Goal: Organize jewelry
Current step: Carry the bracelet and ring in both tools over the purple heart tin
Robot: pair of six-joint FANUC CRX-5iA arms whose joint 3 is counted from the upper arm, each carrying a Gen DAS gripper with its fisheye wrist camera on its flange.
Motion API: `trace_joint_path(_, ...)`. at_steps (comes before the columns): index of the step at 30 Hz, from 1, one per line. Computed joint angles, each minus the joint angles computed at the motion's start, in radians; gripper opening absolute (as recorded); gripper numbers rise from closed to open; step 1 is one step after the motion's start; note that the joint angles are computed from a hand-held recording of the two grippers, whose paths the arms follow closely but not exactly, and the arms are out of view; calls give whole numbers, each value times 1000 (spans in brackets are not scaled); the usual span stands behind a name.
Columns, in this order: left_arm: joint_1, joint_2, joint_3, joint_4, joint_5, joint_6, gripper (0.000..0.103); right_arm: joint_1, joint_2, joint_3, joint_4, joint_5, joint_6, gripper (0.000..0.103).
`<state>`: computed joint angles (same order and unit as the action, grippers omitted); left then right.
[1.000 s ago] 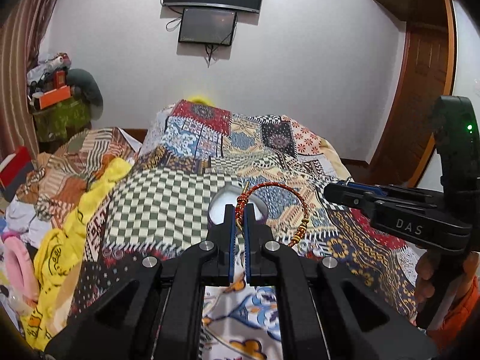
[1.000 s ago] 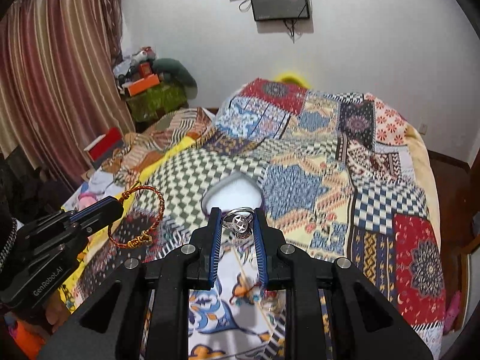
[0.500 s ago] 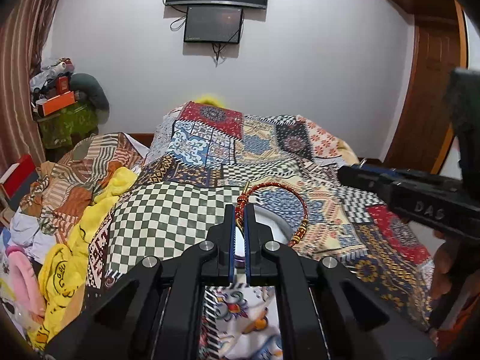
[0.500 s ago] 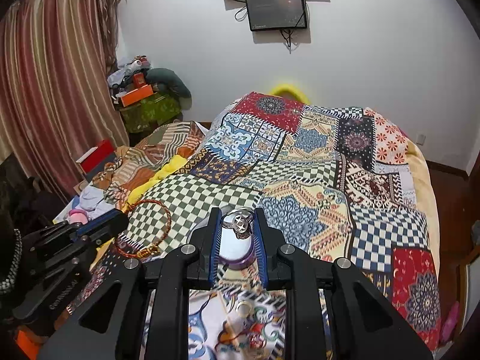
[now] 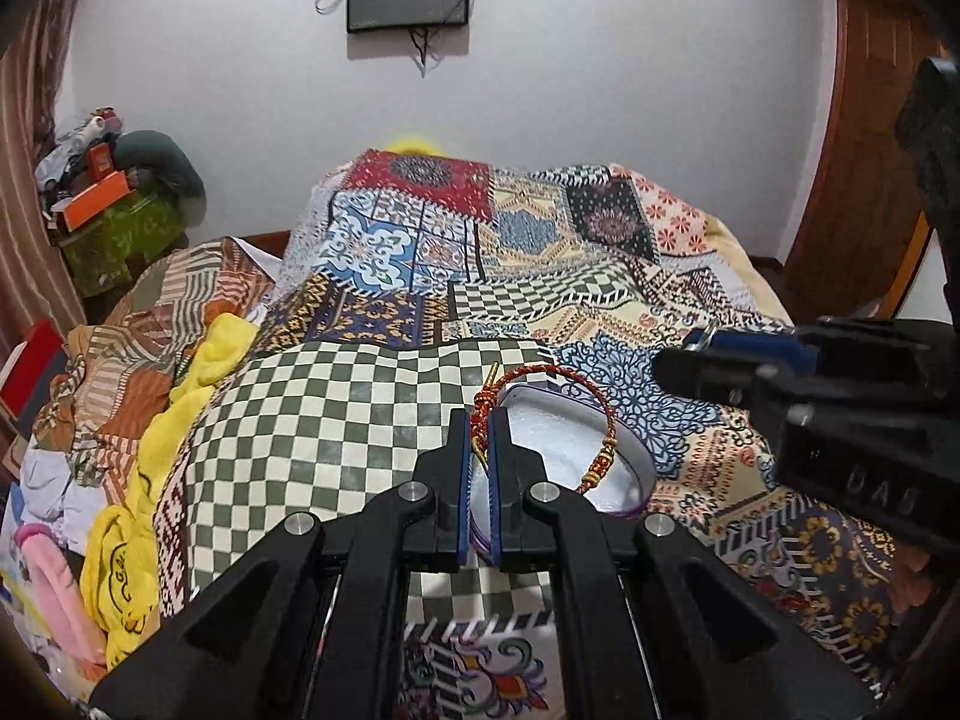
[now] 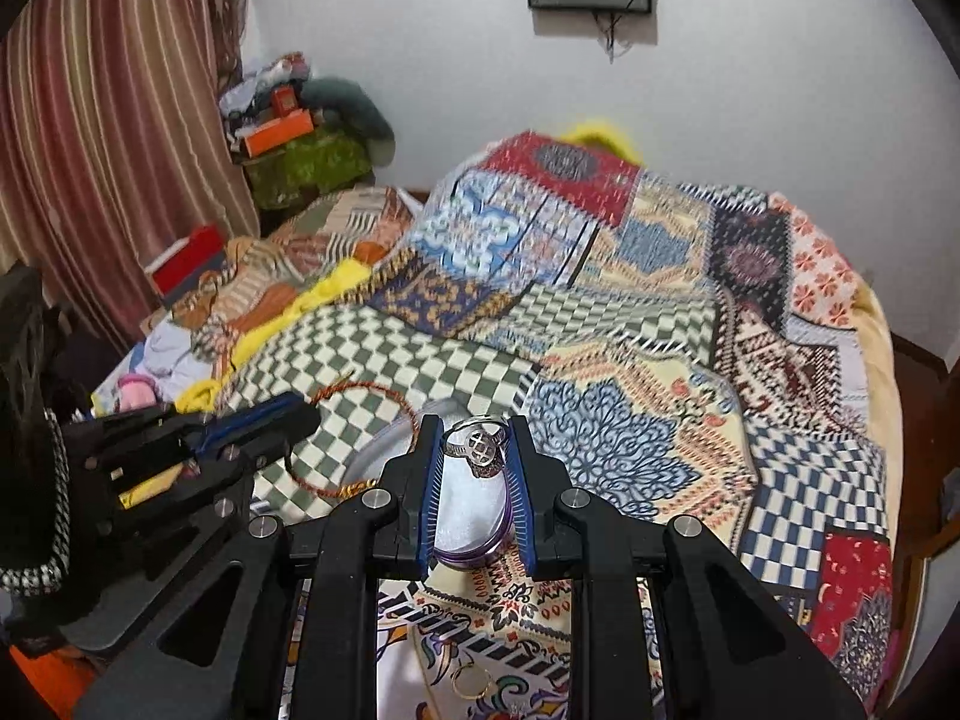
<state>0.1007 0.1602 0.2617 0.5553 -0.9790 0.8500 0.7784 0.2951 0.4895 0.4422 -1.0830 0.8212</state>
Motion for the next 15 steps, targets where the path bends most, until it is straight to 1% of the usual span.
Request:
trace_joint_path(6, -11, 68, 76, -35, -73, 6, 3, -32, 31, 62, -112, -39, 70, 19)
trace_joint_path(12, -6, 119, 123, -21, -154, 23, 3, -40, 61, 105, -153, -83, 112, 19)
trace_joint_path(15, -8, 126, 129, -22, -164, 20, 3, -49, 85, 147, -187, -106, 137, 19)
